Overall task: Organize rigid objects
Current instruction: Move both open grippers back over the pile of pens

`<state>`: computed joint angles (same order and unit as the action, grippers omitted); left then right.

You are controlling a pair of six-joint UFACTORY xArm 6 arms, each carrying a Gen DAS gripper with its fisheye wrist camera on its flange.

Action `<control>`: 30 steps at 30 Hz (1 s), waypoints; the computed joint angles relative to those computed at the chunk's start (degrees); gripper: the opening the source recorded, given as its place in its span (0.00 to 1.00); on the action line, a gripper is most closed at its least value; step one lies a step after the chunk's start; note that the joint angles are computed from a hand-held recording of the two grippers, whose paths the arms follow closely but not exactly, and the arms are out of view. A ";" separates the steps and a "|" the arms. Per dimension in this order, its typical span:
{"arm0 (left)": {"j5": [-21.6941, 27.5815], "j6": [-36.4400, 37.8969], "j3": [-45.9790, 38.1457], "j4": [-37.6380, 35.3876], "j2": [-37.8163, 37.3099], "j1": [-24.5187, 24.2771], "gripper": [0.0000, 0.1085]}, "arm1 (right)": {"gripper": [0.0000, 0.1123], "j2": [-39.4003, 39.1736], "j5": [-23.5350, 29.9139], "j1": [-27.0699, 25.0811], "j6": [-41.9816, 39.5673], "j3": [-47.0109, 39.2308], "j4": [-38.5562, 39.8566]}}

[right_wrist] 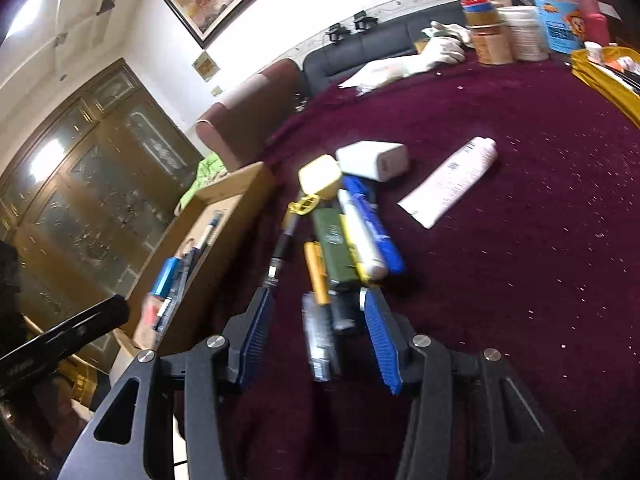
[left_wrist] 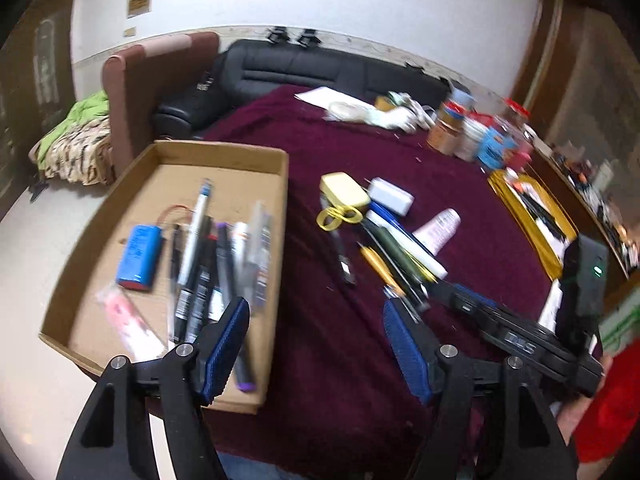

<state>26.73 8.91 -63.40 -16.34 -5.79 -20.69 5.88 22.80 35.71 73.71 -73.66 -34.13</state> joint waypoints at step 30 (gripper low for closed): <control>4.57 2.34 -2.05 -3.20 3.94 -0.06 0.67 | 0.26 7.34 8.43 -4.04 -17.47 -12.64 15.41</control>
<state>31.30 11.26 -65.45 -19.55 -1.85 -20.75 13.22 31.23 31.67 56.23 -86.30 -18.71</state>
